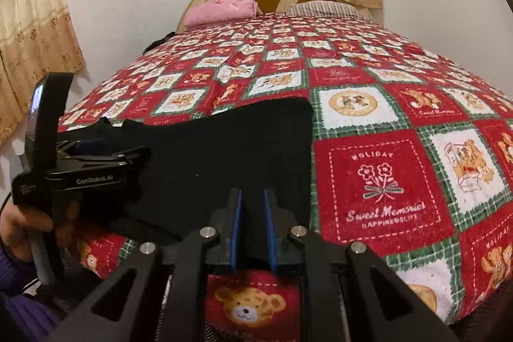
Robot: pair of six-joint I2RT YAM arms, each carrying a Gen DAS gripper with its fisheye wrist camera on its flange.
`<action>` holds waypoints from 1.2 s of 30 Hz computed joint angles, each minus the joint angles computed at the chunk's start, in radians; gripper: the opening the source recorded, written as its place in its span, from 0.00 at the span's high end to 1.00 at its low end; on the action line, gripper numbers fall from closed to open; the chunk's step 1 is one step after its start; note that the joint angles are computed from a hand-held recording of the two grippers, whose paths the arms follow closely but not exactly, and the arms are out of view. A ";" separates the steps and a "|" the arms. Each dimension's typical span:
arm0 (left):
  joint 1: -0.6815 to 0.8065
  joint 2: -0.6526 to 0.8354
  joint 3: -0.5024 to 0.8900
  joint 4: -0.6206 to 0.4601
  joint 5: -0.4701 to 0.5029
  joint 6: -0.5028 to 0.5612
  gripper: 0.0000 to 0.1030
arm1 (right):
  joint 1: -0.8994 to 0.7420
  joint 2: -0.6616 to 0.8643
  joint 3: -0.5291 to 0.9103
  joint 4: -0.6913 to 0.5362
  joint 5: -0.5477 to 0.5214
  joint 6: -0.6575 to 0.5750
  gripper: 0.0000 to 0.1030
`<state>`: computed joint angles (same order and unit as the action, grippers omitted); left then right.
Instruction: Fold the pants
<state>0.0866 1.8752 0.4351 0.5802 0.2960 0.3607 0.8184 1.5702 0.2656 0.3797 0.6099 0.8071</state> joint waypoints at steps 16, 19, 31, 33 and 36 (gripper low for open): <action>0.128 -0.111 -0.004 -0.122 0.025 0.100 0.03 | 0.048 0.044 0.151 0.034 -0.002 -0.079 0.75; 0.195 -0.111 0.030 -0.169 0.049 0.120 0.03 | 0.020 0.160 0.247 0.082 -0.099 -0.124 0.75; 0.464 0.025 0.216 -0.190 -0.012 0.125 0.03 | 0.010 0.536 0.600 0.128 -0.302 -0.170 0.75; 0.493 0.063 0.256 -0.198 -0.024 0.126 0.03 | 0.029 0.569 0.607 0.162 -0.272 -0.163 0.74; 0.533 0.099 0.309 -0.226 -0.019 0.127 0.03 | 0.057 0.579 0.641 0.120 -0.230 -0.204 0.61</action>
<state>0.6195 1.9741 0.7443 0.3538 0.2770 0.4877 0.8757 2.1488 0.9061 0.4995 0.3798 0.6027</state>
